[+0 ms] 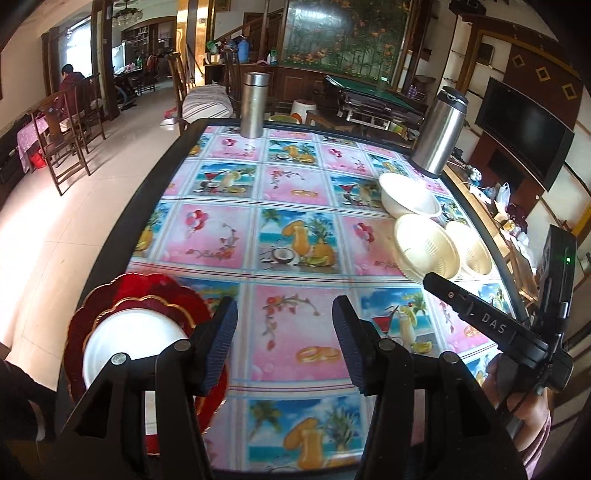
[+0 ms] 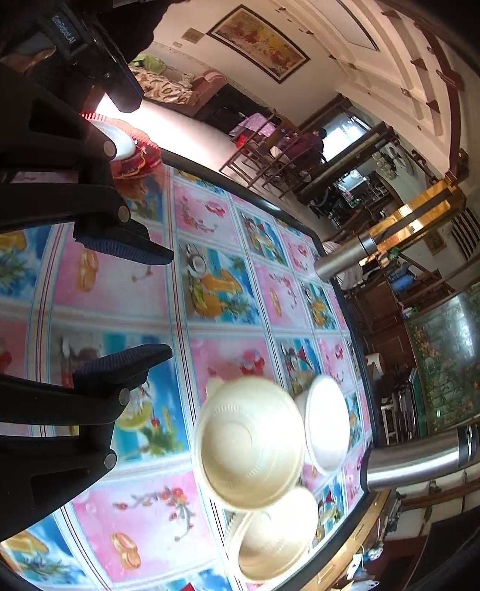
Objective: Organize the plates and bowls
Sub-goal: 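Open both grippers and withdraw them from the stack, then move both grippers toward the beige plastic plate beside the bowls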
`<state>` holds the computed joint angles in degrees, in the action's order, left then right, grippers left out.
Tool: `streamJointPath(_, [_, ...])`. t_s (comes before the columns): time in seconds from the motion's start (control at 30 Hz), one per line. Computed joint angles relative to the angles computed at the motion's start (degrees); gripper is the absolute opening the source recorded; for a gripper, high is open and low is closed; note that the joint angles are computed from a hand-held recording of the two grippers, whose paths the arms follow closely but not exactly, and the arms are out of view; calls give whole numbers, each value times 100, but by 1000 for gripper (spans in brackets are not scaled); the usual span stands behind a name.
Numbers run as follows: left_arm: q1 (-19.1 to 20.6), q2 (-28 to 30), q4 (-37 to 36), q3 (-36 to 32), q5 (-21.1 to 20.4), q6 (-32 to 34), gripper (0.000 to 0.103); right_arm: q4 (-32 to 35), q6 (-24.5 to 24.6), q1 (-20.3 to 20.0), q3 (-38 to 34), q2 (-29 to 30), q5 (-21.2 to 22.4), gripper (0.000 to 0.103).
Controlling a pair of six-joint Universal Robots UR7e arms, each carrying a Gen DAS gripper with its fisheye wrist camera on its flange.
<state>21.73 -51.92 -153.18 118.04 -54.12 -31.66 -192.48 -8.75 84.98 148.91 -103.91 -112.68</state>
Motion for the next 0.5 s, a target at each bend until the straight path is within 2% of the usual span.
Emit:
streamJointPath(0.13, [101,580,53,-564,-318,44,52,690,-247,-884,33,-1175,447,48])
streamJointPath(0.23, [152,952,127,-965,-488,92,52,1383,-380,-1687,-41,-2033,1028,48])
streamJointPath(0.37, [244,1472,297,-1594,-673,177,52,2542,-528,-2961,-281,-2963,2248,48])
streamJointPath(0.5, [358,1878,360,-2068,-842,188,52,3625,-634,-4162,-535,-3420,3671,48])
